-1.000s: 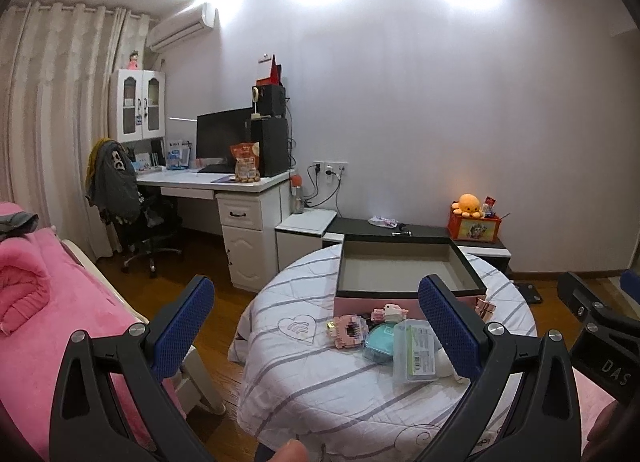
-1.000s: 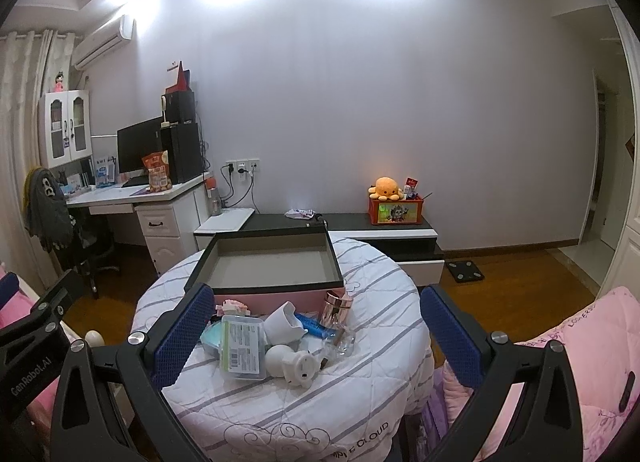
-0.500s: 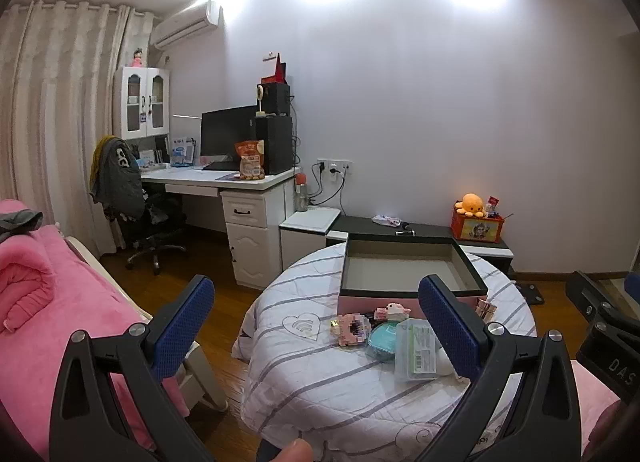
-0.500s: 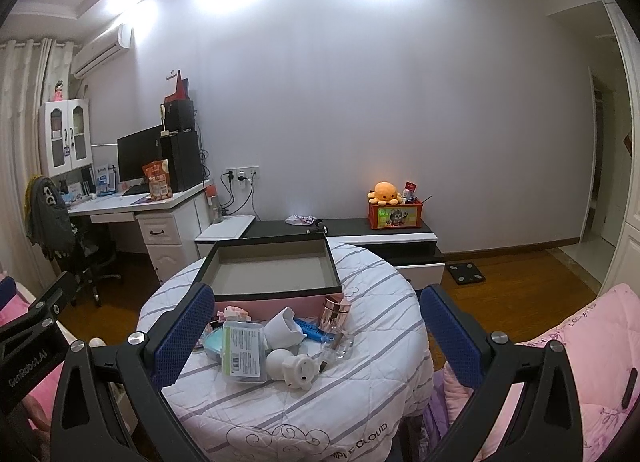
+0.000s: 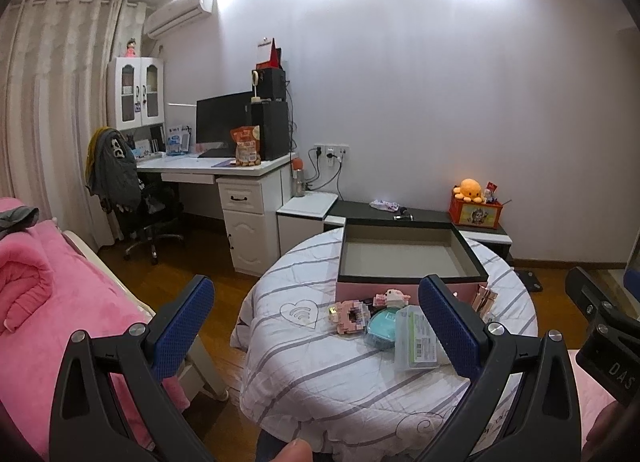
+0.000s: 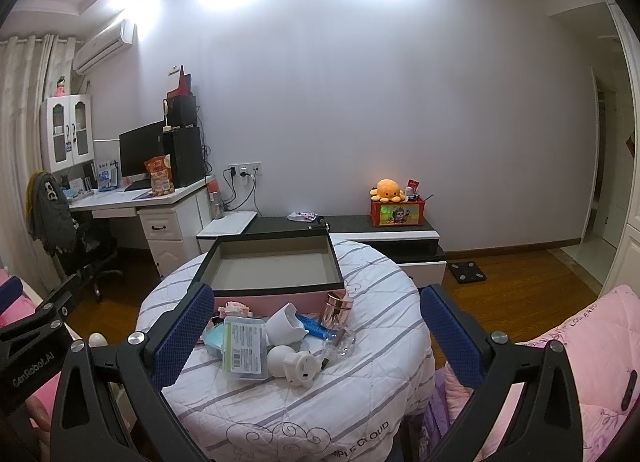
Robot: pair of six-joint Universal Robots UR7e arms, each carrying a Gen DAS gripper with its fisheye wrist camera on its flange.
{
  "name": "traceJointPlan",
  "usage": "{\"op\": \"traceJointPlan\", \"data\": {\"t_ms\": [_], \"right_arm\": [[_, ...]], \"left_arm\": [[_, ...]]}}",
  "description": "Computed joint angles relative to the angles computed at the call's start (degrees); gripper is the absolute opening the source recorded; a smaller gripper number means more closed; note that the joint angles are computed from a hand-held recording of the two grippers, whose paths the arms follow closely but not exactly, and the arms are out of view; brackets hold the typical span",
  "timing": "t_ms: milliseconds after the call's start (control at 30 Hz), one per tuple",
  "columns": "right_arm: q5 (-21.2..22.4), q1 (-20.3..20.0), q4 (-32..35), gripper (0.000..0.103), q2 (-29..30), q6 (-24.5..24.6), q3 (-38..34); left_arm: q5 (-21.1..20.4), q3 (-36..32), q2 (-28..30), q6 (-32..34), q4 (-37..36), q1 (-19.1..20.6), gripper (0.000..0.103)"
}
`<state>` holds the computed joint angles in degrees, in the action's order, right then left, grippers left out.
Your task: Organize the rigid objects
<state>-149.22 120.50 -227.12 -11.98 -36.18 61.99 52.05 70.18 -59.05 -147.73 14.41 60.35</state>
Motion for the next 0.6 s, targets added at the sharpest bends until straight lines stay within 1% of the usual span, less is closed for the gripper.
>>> {"op": "traceJointPlan", "data": {"t_ms": [233, 400, 533, 567, 600], "right_arm": [[-0.3, -0.9, 2.5, 0.103, 0.2, 1.4, -0.6], [0.1, -2.3, 6.0, 0.103, 0.9, 2.1, -2.4], [0.8, -3.5, 9.1, 0.103, 1.1, 3.6, -3.2], [1.2, -4.0, 10.1, 0.103, 1.0, 4.4, -3.5], [1.5, -4.4, 11.1, 0.103, 0.8, 5.3, -3.5]], "left_arm": [[-0.1, -4.0, 3.2, -1.1, 3.3, 0.7, 0.103], [-0.3, -10.1, 7.8, -3.3, 7.5, 1.8, 0.103], [-3.9, -15.9, 12.0, -4.0, 9.4, 2.0, 0.103], [-4.3, -18.4, 13.5, -4.4, 10.9, 2.2, 0.103], [-3.5, -19.3, 13.9, -4.4, 11.2, 2.4, 0.103]]}}
